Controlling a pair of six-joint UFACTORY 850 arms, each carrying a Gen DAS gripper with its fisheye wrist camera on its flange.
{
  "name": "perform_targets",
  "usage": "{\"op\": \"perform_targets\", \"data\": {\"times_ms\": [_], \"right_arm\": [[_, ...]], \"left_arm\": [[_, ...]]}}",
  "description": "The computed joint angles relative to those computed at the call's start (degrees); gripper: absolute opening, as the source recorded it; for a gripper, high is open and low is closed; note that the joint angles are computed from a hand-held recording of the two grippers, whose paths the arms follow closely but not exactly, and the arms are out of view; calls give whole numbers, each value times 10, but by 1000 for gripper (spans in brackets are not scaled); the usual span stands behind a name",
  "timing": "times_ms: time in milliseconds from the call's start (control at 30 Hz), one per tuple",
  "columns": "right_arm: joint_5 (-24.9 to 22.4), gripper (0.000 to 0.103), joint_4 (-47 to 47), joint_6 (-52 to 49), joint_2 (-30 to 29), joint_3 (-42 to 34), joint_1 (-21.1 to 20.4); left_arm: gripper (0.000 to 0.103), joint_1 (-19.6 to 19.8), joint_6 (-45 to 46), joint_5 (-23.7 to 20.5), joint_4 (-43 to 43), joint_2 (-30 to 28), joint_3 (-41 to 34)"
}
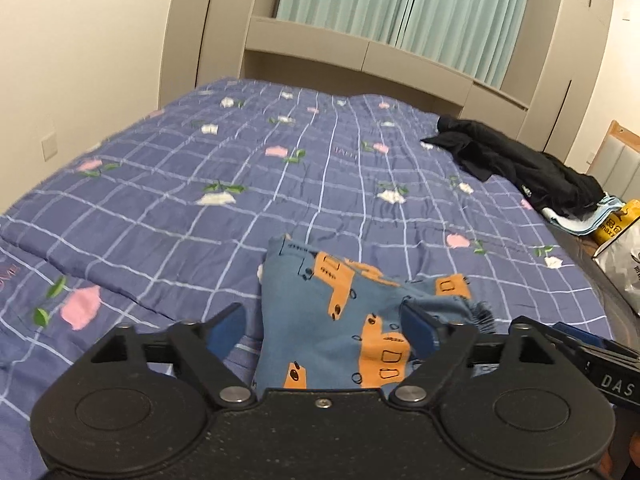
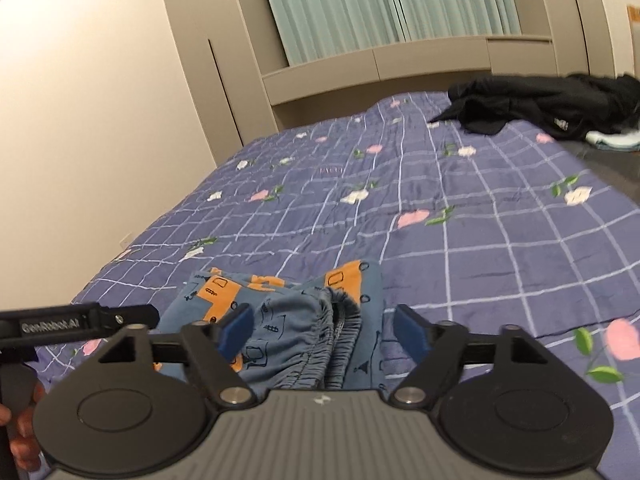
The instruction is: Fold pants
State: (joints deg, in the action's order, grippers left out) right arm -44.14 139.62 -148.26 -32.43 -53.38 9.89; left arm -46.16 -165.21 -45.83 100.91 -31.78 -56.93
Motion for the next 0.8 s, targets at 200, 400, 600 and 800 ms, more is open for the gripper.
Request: {"op": "perform_targets", "data": {"times_ms": [200,400,600,800], "right_arm": [[-41,103,23,-50,40,49,-13],[-73,103,21,-65,78,93,-30],[-109,103,16,-86,109,140,-47],[-152,103,15,-118,131,193,-64]], "left_arm": [[102,-41,9,-61,-29,15,11],[102,-83,24,-104,-65,22,18],[102,-132,42,-160,-104,17,19],[102,-171,41,-193,-136,4,18]]}}
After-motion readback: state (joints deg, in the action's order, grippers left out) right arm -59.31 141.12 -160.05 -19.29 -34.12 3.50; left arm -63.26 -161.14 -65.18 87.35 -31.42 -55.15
